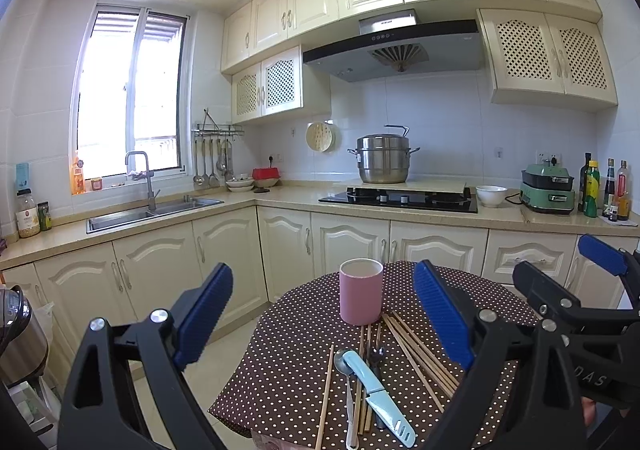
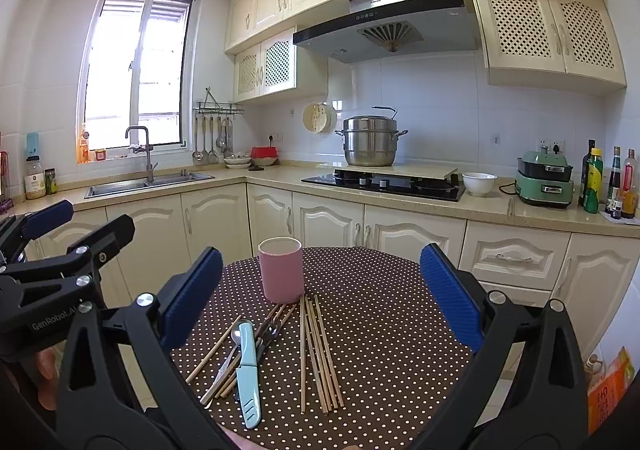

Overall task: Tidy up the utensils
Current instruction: 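Grasp one wooden chopstick with the left tool while the right tool grasps another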

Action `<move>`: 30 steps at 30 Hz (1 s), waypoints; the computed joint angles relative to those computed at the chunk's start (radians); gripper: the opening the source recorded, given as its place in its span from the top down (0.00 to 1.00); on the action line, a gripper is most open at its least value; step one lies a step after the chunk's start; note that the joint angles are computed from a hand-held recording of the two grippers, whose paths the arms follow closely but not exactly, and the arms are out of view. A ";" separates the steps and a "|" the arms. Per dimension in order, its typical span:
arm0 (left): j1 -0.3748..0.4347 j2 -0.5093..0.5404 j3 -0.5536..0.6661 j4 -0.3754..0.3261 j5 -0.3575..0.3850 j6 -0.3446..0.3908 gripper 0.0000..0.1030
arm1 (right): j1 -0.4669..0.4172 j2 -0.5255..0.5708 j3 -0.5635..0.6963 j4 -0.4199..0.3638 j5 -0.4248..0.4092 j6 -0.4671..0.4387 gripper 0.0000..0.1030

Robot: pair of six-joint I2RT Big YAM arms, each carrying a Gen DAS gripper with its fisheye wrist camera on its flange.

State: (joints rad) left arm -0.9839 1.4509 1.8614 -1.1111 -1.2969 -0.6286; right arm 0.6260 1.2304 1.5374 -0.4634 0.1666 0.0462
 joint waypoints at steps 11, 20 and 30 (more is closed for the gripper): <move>0.126 0.002 -0.021 -0.038 0.239 -0.025 0.13 | -0.047 0.134 0.116 -0.148 -0.155 0.044 0.06; 0.312 0.026 -0.049 -0.179 0.651 -0.064 0.13 | -0.086 0.292 0.253 -0.334 -0.185 0.012 0.06; 0.438 0.110 -0.095 -0.236 0.932 -0.017 0.41 | -0.125 0.431 0.375 -0.466 -0.182 -0.062 0.06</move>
